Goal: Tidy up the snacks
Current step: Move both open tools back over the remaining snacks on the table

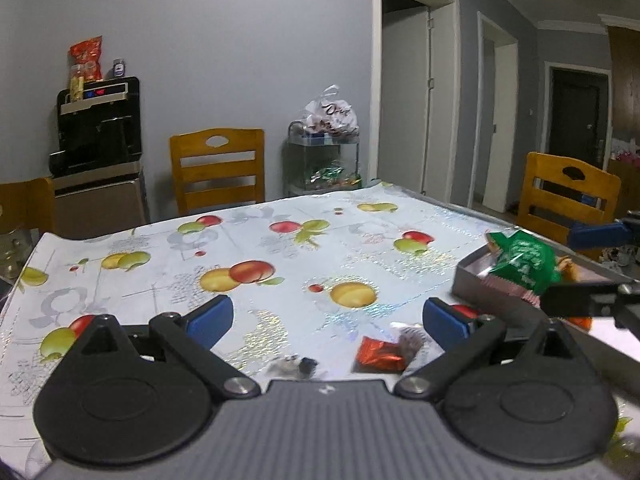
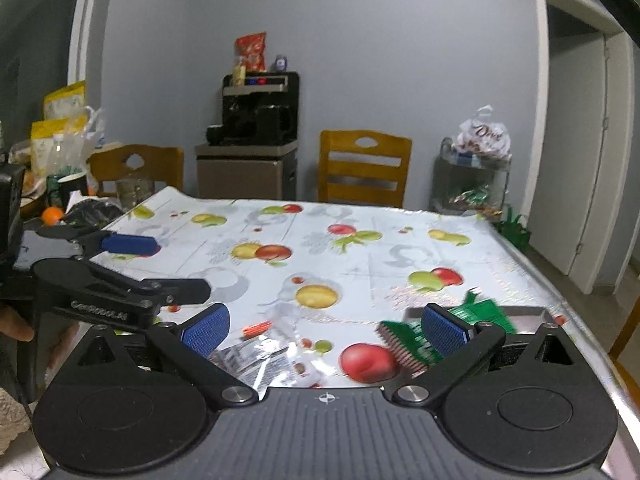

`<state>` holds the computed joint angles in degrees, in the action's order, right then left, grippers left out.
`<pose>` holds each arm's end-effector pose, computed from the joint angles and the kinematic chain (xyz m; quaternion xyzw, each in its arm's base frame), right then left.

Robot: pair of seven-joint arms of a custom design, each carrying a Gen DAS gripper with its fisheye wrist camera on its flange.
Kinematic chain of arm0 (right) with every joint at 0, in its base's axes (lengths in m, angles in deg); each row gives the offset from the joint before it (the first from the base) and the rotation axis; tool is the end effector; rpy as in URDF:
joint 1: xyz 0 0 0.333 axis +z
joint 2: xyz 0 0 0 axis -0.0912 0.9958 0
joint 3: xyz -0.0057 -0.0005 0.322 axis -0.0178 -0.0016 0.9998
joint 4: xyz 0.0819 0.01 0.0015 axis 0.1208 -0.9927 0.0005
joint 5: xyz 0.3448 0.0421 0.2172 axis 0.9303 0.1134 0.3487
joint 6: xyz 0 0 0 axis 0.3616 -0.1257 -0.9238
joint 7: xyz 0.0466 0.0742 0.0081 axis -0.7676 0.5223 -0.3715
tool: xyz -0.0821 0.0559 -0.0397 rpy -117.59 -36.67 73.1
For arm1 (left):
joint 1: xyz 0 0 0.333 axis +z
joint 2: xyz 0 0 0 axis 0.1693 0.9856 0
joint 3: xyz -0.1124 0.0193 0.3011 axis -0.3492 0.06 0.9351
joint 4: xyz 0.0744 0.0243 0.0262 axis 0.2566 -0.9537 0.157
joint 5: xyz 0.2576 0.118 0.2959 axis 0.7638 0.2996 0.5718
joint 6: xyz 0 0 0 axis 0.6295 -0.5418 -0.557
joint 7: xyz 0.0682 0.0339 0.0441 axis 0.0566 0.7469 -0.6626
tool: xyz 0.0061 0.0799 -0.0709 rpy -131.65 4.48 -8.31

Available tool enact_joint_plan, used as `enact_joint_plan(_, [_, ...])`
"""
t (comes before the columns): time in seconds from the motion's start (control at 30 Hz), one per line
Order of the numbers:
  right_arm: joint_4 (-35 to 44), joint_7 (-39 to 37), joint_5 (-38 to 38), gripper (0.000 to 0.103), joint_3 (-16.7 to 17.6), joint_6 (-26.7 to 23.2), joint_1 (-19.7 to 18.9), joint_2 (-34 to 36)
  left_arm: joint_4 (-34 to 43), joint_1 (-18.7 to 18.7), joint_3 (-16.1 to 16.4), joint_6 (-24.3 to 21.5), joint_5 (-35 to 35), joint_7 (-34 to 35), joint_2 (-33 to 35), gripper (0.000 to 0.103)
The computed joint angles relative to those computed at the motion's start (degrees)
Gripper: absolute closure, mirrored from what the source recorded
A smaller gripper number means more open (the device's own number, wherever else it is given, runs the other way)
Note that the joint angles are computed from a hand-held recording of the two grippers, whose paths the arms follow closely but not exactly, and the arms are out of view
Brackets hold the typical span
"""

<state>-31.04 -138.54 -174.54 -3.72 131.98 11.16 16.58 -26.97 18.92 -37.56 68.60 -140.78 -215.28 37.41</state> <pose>0.6266 0.2335 0.4510 -0.6298 0.5678 -0.3718 0.3778 0.6880 0.0149 0.4506 -0.3999 0.7324 -0.4883 0.2555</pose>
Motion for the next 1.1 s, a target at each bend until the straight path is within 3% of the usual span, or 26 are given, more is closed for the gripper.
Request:
enact_joint_plan(0.2, [0.8,-9.2,7.0,0.000,-0.5,2.7,1.0,2.1,1.3,0.5,-0.1,0.9,2.8,-3.4,1.2,0.001])
enact_joint_plan(0.4, [-0.2,-12.0,8.8,0.000,-2.1,5.0,2.5,2.1,1.8,1.1,-0.5,1.7,4.8,-5.2,1.7,0.001])
enact_joint_plan(0.83, [-3.6,-30.4,25.7,0.000,-4.4,9.6,5.1,2.8,4.0,1.9,-1.6,6.2,13.7,-15.7,4.5,0.001])
enact_joint_plan(1.0, [-4.2,-38.6,34.1,0.000,-3.2,10.0,4.8,3.4,4.8,2.9,-2.6,6.2,18.6,-20.8,5.7,0.001])
enact_joint_plan(1.1, [-4.9,-46.4,41.4,0.000,1.2,12.3,1.2,4.1,5.0,4.1,-3.6,4.8,20.0,-21.5,5.9,0.001])
